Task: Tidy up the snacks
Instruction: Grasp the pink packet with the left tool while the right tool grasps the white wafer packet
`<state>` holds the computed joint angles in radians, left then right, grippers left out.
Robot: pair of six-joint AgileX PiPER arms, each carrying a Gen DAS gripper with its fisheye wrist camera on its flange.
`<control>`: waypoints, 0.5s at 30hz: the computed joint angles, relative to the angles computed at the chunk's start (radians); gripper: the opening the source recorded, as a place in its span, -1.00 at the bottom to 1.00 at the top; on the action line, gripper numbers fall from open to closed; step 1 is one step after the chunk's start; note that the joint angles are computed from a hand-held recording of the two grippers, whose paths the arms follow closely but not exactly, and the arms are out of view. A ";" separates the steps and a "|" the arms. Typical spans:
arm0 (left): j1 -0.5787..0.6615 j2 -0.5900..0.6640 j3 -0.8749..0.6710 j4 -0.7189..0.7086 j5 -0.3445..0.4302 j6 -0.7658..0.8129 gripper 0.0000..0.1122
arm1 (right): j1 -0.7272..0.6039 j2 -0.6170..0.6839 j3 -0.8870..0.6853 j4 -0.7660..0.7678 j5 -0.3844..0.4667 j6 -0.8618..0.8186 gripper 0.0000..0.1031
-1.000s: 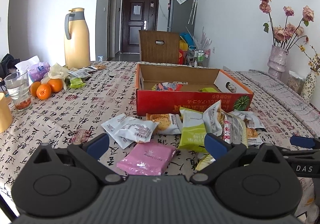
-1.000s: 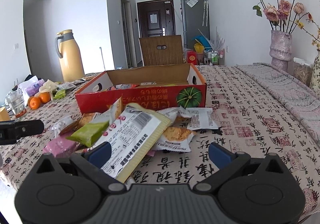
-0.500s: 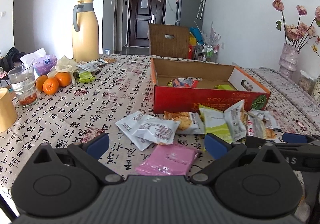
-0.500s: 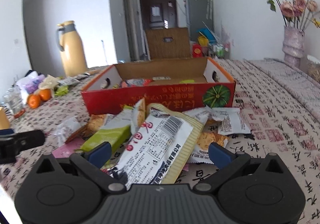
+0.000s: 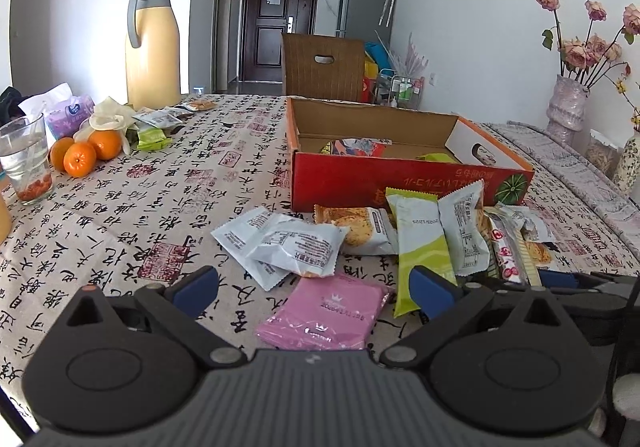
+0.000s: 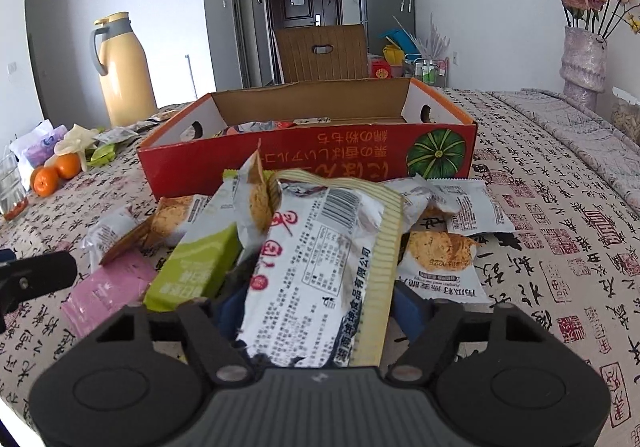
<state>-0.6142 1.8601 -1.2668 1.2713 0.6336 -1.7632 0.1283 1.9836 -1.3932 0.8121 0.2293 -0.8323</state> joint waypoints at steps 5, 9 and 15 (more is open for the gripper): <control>0.006 0.001 -0.004 -0.012 -0.001 0.002 0.84 | -0.015 -0.014 0.014 0.106 0.015 -0.110 -0.04; 0.006 -0.002 -0.001 -0.010 0.001 0.000 0.84 | -0.029 -0.031 0.037 0.246 0.025 -0.245 -0.23; 0.014 0.001 -0.003 -0.026 -0.011 0.021 0.84 | -0.064 -0.064 0.071 0.458 0.065 -0.444 -0.25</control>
<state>-0.6001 1.8611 -1.2694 1.2449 0.6230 -1.7421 0.0646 1.9194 -1.3224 1.2701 0.2943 -1.2768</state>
